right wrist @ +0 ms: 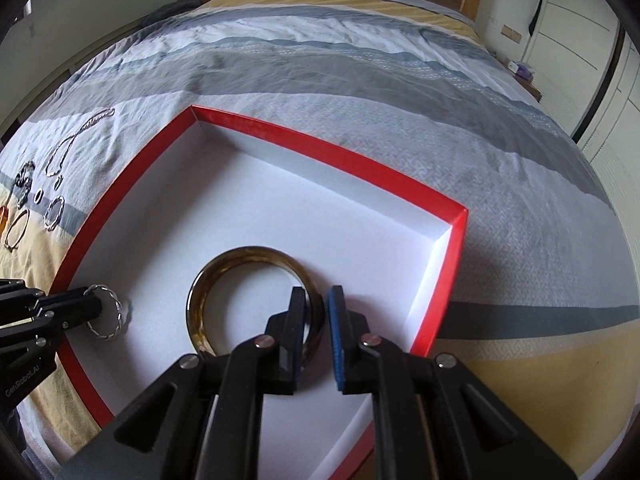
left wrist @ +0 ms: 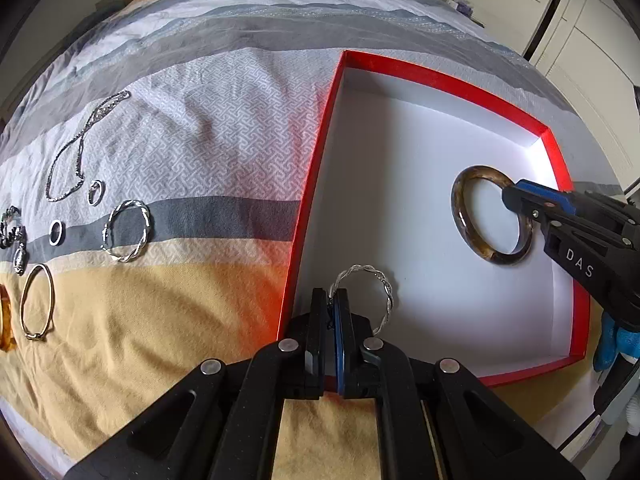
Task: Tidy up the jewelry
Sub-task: 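Carry the silver hoop and dark bangle into the red box with both tools, then open both tools to release the hoop and bangle, then withdraw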
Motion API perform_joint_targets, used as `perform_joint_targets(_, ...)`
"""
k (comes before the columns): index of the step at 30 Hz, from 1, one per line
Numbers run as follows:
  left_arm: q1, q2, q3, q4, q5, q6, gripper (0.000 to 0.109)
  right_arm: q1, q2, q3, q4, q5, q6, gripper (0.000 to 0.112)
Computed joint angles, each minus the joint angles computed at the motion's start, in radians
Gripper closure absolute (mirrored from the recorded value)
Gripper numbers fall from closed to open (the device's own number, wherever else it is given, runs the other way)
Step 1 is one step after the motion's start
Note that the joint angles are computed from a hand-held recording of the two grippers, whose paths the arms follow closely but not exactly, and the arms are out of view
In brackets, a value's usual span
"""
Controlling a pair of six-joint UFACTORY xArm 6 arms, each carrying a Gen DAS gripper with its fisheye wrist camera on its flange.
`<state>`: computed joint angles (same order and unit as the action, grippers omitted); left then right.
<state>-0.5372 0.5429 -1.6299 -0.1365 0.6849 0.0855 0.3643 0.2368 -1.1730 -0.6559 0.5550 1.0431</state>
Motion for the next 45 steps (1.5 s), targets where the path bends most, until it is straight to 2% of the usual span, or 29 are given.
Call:
perform_joint_targets(3,-0.009,0.017,-0.032,0.024,0.006,0.001,0.102,0.009,0.000,-0.009,0.008,0.014,0.008,0.083)
perform_joint_targets(8,-0.005,0.004,-0.016,-0.021,-0.010,0.070,0.100,0.024,-0.060,0.031,-0.029,0.026,0.076,0.078)
perform_joint_targets(10,-0.003,-0.005,-0.009,-0.043,-0.010,0.104,0.094,0.034,-0.102,0.053,-0.057,0.046,0.110,0.078)
perform_joint_targets(15,-0.017,-0.031,0.002,-0.091,-0.018,0.180,0.066,0.065,-0.217,0.116,-0.100,0.110,0.188,0.074)
perform_joint_targets(18,-0.022,-0.077,0.048,-0.098,-0.049,0.196,0.056,0.096,-0.289,0.160,-0.111,0.155,0.231,0.071)
perform_joint_targets(22,-0.021,-0.148,0.104,-0.181,-0.068,0.261,0.056,0.149,-0.382,0.217,-0.124,0.222,0.303,0.070)
perform_joint_targets(27,-0.023,-0.312,0.249,-0.360,-0.191,0.432,0.056,0.230,-0.467,0.246,-0.148,0.316,0.390,0.070)
perform_joint_targets(29,-0.020,-0.368,0.286,-0.401,-0.209,0.480,0.056,0.272,-0.485,0.235,-0.163,0.362,0.412,0.070)
perform_joint_targets(32,0.003,-0.437,0.304,-0.351,-0.156,0.473,0.056,0.337,-0.498,0.205,-0.197,0.420,0.451,0.070)
perform_joint_targets(37,0.064,-0.583,0.406,-0.346,-0.170,0.498,0.052,0.444,-0.473,0.117,-0.253,0.514,0.504,0.069)
perform_joint_targets(39,0.106,-0.637,0.442,-0.350,-0.178,0.510,0.047,0.484,-0.450,0.071,-0.275,0.541,0.513,0.066)
perform_joint_targets(43,0.209,-0.725,0.496,-0.395,-0.189,0.563,0.045,0.548,-0.398,-0.012,-0.311,0.574,0.524,0.065)
perform_joint_targets(45,0.270,-0.757,0.511,-0.415,-0.189,0.589,0.038,0.577,-0.370,-0.053,-0.329,0.577,0.531,0.064)
